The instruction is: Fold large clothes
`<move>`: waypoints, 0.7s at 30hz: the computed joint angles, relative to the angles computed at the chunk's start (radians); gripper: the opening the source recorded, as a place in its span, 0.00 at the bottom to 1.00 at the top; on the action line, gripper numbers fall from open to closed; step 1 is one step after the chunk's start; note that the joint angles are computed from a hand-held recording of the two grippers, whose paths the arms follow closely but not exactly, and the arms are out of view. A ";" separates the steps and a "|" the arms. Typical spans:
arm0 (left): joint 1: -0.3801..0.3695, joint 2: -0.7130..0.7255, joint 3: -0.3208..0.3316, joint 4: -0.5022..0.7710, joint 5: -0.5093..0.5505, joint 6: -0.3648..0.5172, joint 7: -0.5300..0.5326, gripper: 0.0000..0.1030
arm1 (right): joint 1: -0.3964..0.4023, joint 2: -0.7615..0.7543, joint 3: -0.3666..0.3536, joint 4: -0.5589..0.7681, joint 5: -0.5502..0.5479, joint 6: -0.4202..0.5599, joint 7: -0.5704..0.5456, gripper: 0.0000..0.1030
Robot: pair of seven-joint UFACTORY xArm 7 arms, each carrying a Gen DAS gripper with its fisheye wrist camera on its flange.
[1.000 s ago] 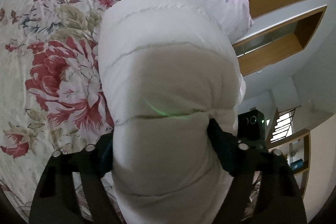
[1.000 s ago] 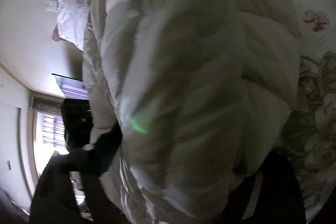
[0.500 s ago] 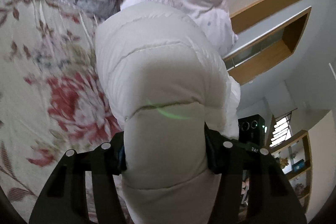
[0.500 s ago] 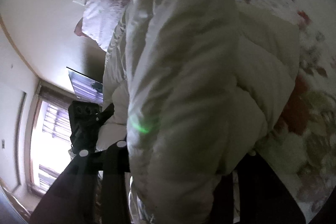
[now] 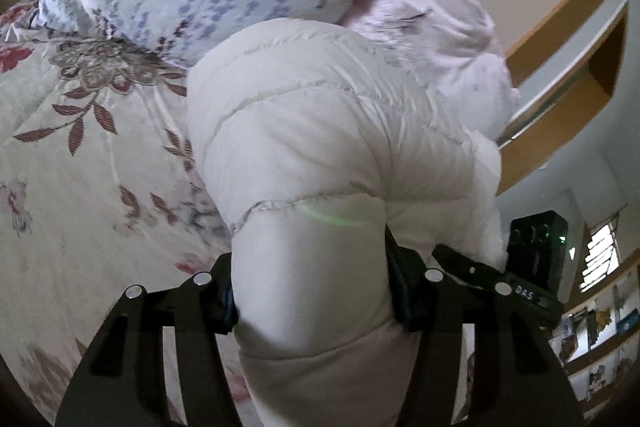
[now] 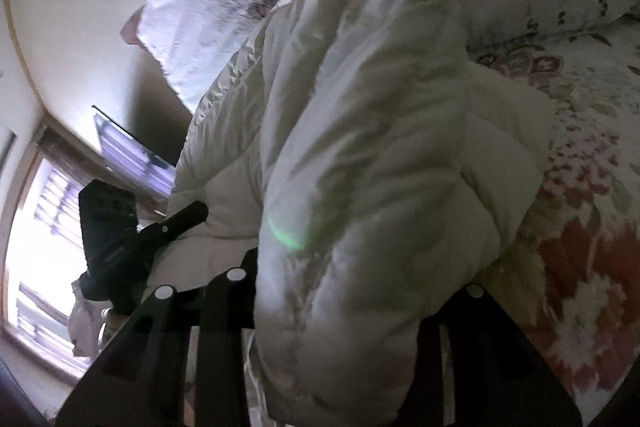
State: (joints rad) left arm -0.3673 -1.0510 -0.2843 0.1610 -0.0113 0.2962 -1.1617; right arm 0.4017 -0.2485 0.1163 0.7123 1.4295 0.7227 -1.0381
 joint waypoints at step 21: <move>0.056 -0.141 -0.162 0.065 0.132 0.301 -0.016 0.63 | 0.024 -0.032 0.038 0.010 -0.109 -0.245 0.198 0.75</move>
